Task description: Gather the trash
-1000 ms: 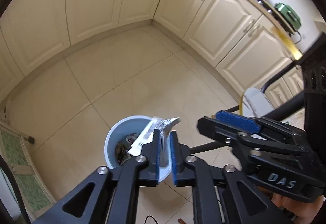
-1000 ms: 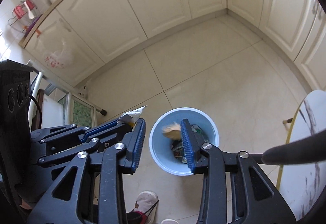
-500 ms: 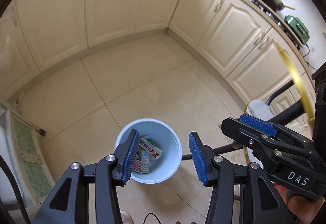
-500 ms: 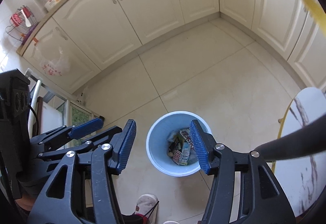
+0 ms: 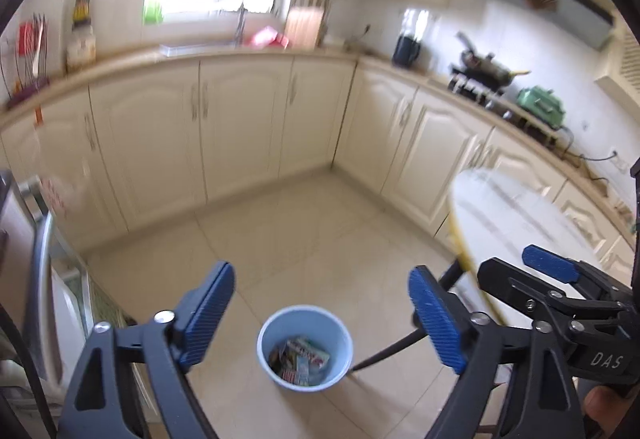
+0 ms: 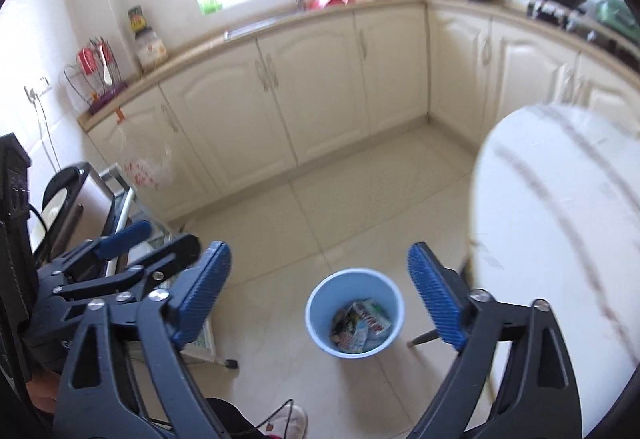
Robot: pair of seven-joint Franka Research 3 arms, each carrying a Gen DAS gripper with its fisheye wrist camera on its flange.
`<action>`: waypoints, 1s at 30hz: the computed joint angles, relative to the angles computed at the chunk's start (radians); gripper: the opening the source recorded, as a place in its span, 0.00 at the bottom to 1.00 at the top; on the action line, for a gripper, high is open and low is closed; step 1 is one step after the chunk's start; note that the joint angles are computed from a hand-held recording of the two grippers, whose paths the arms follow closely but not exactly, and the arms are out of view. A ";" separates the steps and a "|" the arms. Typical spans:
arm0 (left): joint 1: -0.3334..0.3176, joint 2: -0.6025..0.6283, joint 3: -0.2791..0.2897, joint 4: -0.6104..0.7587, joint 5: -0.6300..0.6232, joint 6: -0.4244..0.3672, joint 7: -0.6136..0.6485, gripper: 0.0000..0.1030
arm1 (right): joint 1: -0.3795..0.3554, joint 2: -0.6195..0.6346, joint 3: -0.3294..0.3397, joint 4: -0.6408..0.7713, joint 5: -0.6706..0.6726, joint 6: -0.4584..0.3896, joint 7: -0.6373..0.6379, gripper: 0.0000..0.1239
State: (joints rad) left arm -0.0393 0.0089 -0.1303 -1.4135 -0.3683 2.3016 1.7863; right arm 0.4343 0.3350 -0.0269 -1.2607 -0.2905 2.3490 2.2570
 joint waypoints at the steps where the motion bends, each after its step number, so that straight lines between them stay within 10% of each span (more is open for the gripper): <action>1: -0.001 -0.030 -0.001 -0.019 -0.020 0.011 0.018 0.88 | 0.015 -0.040 -0.009 -0.035 -0.032 0.007 0.026 0.77; 17: -0.222 -0.661 0.091 -0.590 -0.092 0.299 0.149 0.99 | 0.019 -0.480 0.226 -0.236 -0.587 -0.280 0.386 0.83; 30: -0.269 -1.170 0.015 -1.023 0.059 0.446 -0.040 0.99 | -0.021 -0.553 0.453 -0.145 -0.780 -0.553 0.401 0.83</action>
State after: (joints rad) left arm -0.3083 -1.1610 -0.1151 -2.4368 -0.3091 2.7477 1.7462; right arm 0.4129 -0.2176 0.4266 -1.4053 -1.0709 1.7963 2.6576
